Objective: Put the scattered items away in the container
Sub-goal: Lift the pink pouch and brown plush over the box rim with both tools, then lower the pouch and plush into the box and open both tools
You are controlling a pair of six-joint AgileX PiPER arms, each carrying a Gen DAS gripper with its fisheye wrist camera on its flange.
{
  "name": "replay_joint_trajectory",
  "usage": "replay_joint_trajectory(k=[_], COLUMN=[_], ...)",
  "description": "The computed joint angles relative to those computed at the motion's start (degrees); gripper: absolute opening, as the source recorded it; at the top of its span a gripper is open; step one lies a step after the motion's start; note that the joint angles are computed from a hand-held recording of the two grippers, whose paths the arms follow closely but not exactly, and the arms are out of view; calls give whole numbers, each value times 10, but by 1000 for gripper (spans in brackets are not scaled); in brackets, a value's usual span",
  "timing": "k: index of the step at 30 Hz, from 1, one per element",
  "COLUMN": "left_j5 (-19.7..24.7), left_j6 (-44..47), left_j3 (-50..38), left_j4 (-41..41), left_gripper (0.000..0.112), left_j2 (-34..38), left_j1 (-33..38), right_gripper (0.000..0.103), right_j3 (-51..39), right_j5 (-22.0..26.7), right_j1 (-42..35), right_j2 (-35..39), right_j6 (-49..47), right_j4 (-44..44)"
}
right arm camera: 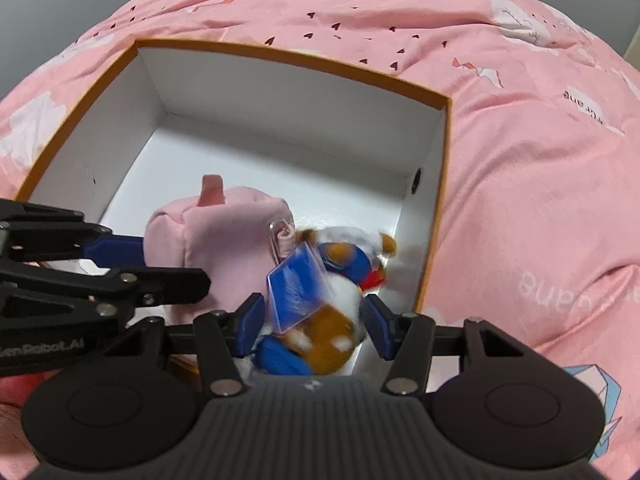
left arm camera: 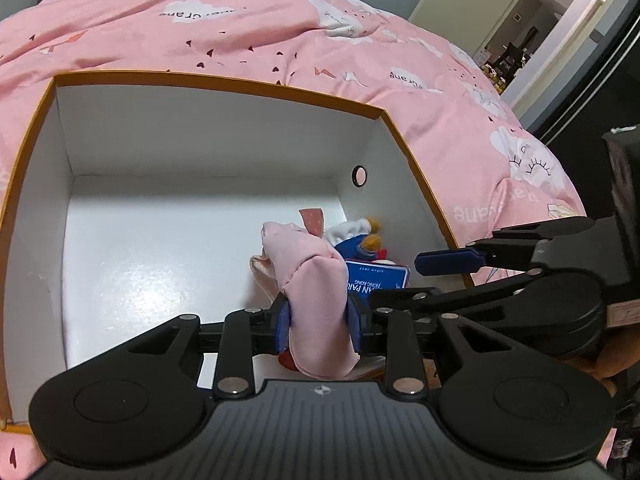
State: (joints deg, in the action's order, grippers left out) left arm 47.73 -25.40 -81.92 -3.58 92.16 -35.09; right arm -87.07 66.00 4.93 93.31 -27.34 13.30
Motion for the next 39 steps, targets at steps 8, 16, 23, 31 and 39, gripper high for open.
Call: replay_joint_trajectory(k=[8,16,23,31,39], left_j5=[47,43,50,54,46], left_j6=[33,127,177,169,170], left_j3=[-49,-43,-70,-77,-62], left_j4=[-14,-81,-96,-71,-81], left_gripper=[35,41,41,45,35], left_j2=[43,42,58,54,27], left_j1=[-1,10,-4,-12,-3], right_gripper=[50,49,53,53,41], right_j3=[15,27,38,39,41], right_j5=[-9,-27,-50,-50,-34], right_j1=[-11,-28,-31,-51,-58], right_j2=[-22,-46,-61,-65,-64], right_j6=[-1,-14,-21,-23,-50], right_j4=[2,25,33,49,106])
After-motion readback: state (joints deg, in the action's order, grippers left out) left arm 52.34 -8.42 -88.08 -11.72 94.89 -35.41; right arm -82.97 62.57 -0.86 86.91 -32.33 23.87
